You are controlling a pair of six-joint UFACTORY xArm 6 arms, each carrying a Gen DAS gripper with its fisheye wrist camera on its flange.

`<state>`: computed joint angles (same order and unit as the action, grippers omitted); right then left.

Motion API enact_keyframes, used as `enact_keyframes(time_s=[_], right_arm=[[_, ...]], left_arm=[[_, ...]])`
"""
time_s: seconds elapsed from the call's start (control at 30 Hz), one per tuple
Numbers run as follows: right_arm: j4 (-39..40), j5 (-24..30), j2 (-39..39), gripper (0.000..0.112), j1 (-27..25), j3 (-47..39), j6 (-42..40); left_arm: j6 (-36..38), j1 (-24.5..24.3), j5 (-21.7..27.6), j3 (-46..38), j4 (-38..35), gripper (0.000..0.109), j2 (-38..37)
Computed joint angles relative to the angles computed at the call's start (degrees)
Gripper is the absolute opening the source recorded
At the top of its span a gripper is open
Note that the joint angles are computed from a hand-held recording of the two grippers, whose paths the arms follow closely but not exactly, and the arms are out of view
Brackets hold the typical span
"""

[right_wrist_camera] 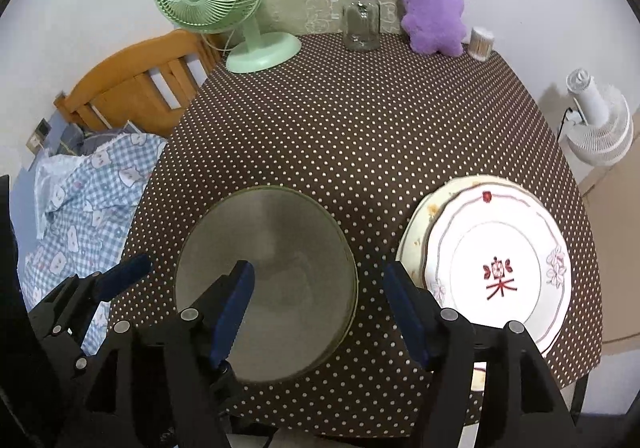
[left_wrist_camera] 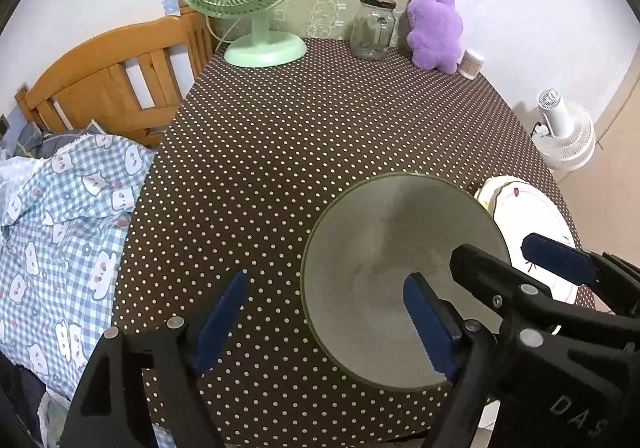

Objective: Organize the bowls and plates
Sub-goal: 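Grip the rims of the nested bowls with both tools, then lift the nested bowls with both tools and carry them over the plate stack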

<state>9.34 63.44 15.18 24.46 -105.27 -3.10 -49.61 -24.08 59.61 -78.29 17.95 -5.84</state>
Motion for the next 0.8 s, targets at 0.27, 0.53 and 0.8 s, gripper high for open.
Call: enact_keyframes(time_s=[0.27,0.53,0.8], right_arm=[[3.5,2.0,0.7,0.070,-1.8,0.0,0.2],[6.3,5.5,6.0,0.070,-2.9,-4.7,0.2],[9.6,8.6,10.7,0.070,-3.6,-8.6,1.4]], left_arm=[[1.1,1.2,-0.3,0.6,-2.4,0.083,1.3],[1.8,2.8,-1.4,1.1,-5.2,0.083,2.8],[2.5,2.7,0.8,-2.9,-6.0,0.078,6.9]])
